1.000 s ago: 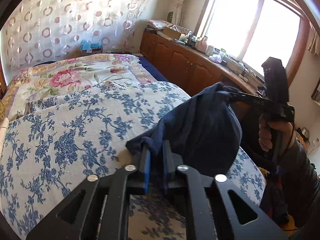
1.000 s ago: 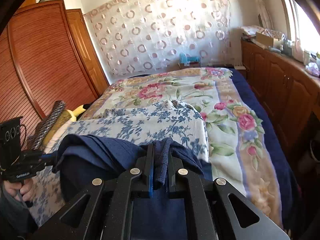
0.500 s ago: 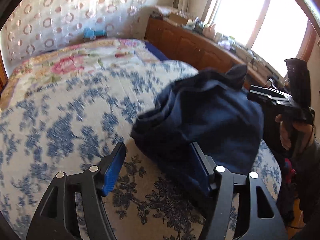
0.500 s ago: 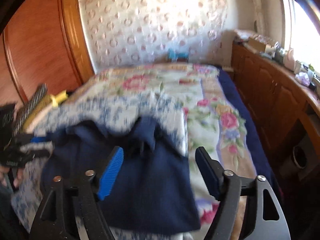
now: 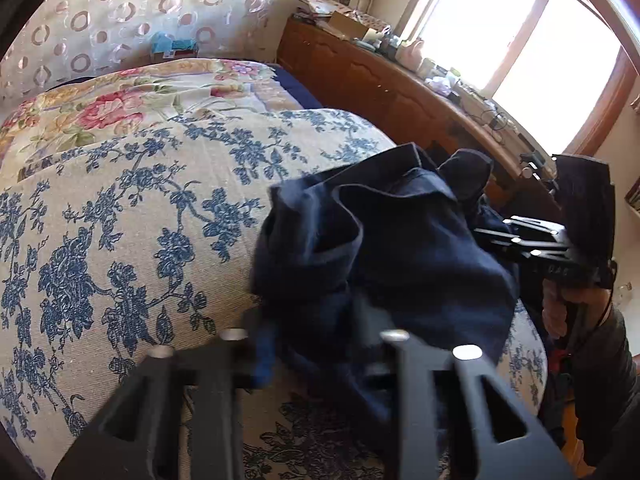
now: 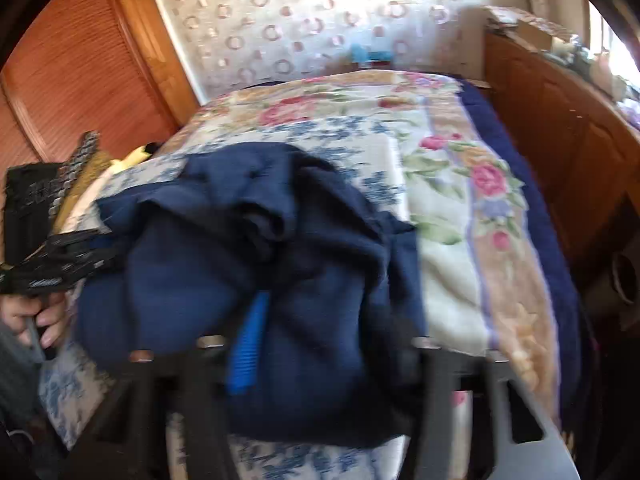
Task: Fold small clothes
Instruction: 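Carry the shirt with both grippers onto the clothes stack by the yellow plush toy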
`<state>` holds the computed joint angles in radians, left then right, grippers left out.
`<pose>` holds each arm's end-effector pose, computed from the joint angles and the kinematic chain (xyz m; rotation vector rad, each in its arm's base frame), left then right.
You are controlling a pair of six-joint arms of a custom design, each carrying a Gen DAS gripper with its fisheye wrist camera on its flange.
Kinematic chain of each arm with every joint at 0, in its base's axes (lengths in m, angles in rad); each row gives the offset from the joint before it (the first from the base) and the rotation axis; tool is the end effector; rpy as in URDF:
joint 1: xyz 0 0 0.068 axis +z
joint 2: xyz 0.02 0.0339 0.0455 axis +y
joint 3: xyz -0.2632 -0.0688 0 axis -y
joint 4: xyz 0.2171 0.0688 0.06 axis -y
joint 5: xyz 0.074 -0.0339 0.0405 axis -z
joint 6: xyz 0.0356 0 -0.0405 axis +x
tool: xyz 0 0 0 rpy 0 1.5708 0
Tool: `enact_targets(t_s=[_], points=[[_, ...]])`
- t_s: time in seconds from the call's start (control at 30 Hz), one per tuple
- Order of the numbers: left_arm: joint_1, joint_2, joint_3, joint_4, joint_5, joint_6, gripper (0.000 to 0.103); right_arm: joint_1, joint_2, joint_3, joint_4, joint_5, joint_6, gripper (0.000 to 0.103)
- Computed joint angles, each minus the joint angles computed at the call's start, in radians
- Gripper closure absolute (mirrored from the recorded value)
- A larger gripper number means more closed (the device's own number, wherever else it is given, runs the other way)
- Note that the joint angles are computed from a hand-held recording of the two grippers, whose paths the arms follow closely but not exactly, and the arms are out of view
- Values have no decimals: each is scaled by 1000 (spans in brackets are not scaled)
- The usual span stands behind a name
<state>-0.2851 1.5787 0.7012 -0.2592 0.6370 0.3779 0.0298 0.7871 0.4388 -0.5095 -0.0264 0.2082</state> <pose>0.2341 -0.0907 0.1550 1.0120 2.3666 -0.8193 0.1303 0.0048 0.1993 0.2048 2.4244 0.1395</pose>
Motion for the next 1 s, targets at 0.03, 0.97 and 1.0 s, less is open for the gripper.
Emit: enact_targets(t_s=[0.03,0.97,1.0], points=[[10,-2,5,-14,19,10,88,6,-9,5,-18,-1,-6,72],[1166,291,968,-1132,516,875,90,711,1037,1274,15,293,-104,87],[1183,324,1005,-1105,513,837,90,714,1128,1400,-12,273,-120,87]])
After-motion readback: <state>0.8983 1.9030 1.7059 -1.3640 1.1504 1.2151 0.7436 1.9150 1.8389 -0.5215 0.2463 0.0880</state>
